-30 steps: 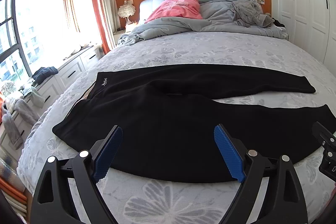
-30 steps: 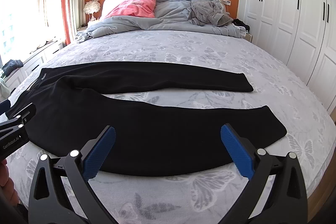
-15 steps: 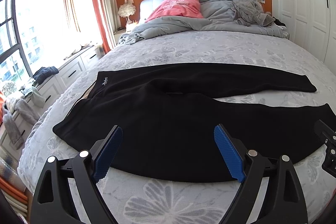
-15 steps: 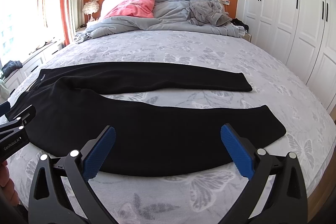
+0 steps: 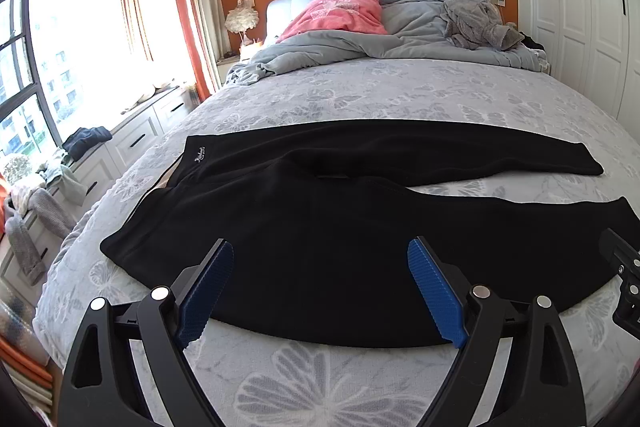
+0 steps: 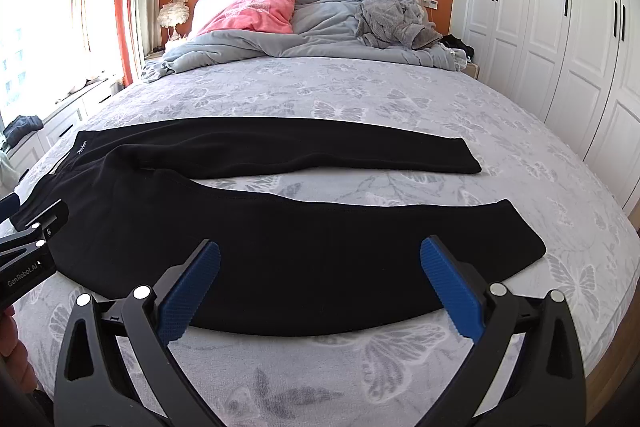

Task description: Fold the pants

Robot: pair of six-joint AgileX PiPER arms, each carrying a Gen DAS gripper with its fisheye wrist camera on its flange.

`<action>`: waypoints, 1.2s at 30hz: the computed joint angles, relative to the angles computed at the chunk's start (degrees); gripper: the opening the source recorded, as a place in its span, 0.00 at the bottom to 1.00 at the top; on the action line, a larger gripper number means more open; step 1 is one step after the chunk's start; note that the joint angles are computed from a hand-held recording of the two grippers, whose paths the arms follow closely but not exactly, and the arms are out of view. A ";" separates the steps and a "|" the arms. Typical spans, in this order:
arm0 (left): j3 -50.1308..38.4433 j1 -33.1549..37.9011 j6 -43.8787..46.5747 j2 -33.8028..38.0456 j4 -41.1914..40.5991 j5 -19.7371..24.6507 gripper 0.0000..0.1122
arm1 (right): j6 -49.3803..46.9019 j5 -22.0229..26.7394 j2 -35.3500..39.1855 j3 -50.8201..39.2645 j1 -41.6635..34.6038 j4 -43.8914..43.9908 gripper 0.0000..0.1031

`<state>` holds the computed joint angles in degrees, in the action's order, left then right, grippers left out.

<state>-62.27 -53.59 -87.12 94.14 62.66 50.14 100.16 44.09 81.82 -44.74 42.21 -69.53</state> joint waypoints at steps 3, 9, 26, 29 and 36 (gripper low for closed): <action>0.02 -0.03 -0.08 0.01 -0.01 0.03 0.77 | 0.02 -0.21 -0.06 0.04 -0.10 0.07 0.95; -0.05 -0.05 -0.15 0.19 -0.04 0.04 0.77 | 0.21 -0.15 0.00 0.04 -0.04 0.01 0.95; 0.19 -0.14 -0.49 0.26 0.04 0.00 0.77 | 0.64 -0.24 0.31 0.23 0.05 -0.24 0.95; 0.22 0.10 -0.18 0.24 -0.27 -0.30 0.77 | 0.64 -0.52 0.35 0.22 -0.17 -0.22 0.95; 0.48 0.01 -0.35 0.23 -0.28 -0.38 0.77 | 0.79 -0.69 0.44 0.28 -0.27 -0.51 0.95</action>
<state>-61.79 -53.58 -87.46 94.37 62.38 49.76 100.95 43.40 82.26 -44.46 41.94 -70.04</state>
